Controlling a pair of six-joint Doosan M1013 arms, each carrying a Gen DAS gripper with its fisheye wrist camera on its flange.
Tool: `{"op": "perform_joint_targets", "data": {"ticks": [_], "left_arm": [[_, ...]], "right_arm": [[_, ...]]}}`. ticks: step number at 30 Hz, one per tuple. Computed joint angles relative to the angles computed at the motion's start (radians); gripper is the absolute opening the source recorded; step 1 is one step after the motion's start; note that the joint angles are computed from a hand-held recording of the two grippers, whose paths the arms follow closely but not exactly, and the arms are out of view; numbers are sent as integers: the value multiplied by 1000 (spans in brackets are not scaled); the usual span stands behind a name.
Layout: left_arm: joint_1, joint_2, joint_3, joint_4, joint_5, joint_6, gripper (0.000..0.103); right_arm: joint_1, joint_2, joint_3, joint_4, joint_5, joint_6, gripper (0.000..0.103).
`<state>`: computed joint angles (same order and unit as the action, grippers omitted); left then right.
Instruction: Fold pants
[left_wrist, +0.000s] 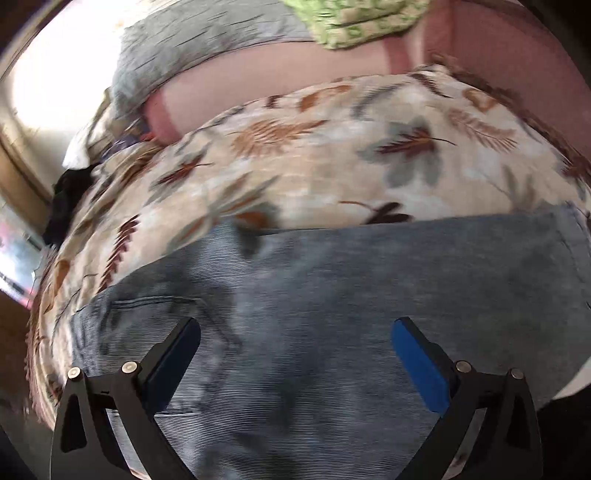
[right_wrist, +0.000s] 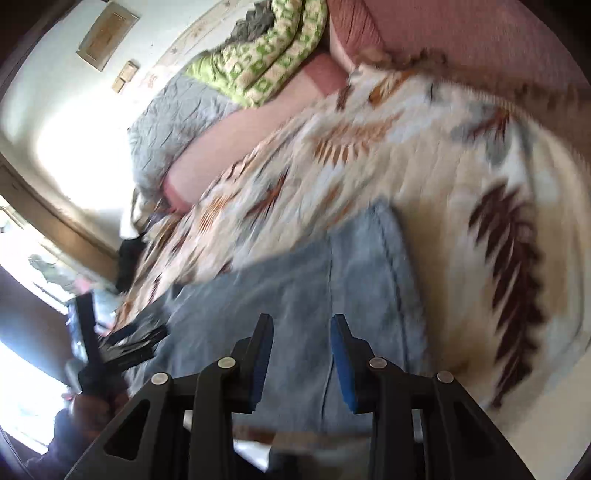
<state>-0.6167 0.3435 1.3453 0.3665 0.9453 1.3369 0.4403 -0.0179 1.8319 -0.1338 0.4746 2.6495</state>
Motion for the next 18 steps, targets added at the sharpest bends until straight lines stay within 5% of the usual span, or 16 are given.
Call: {"op": "perform_joint_targets", "data": {"ticks": [4,6,9,12,18], "left_arm": [[-27,19,-4,18,29,22,103],[-33,42,-16,55,84,18,103],[-11,41,-15,-2,83,21,103],[-20,36,-20,26,94,3,103],[-45,14,-32,-81,40,96,103]], "right_arm": [[-15,-13,37,172,-4,-81,35],[-10,-10,33,97,70,2,35],[-28,-38,75,99,1,64,34],[-9,-58,84,-130,-7,285,35],[-41,-72,113,-103,-68,368,36]]}}
